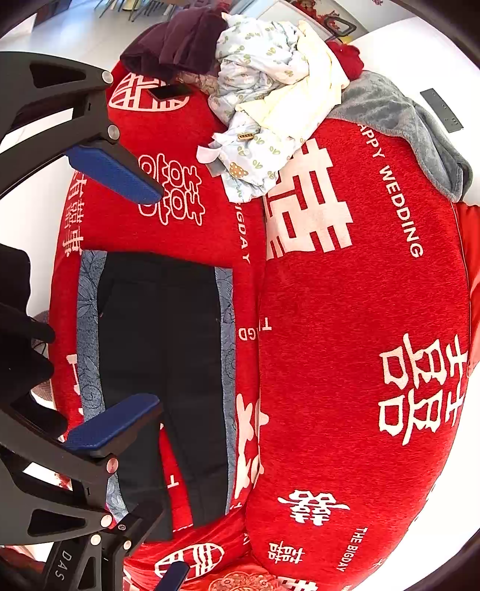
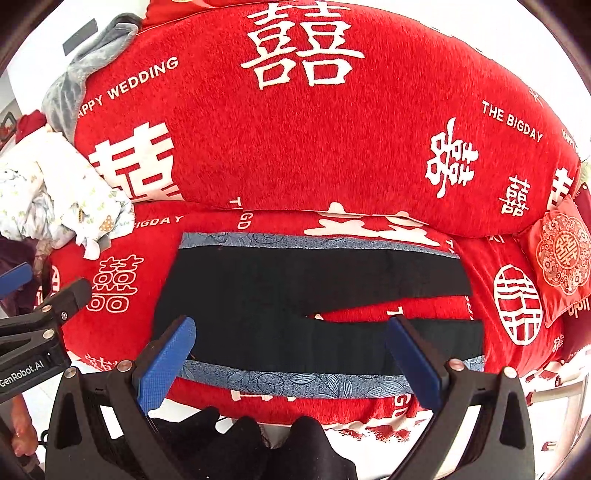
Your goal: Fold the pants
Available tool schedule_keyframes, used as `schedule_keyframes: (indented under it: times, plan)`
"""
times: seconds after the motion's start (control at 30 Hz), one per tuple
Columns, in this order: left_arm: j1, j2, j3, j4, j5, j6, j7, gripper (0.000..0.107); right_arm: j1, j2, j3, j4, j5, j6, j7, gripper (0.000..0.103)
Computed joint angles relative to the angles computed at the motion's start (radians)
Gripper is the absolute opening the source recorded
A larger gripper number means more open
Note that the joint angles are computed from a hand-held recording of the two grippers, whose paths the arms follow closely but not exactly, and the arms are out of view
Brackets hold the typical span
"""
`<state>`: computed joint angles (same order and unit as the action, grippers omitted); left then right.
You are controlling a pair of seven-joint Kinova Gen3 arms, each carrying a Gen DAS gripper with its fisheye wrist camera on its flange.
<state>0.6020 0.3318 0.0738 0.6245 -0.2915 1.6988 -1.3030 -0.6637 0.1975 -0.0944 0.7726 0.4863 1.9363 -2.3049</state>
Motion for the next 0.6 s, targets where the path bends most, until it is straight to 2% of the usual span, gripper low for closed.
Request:
schedule_keyframes:
  times: [0.6]
  plan:
    - [0.001, -0.003, 0.001, 0.012, -0.001, 0.006, 0.001, 0.103, -0.01, 0.011, 0.005, -0.014, 0.0, 0.01, 0.004, 0.103]
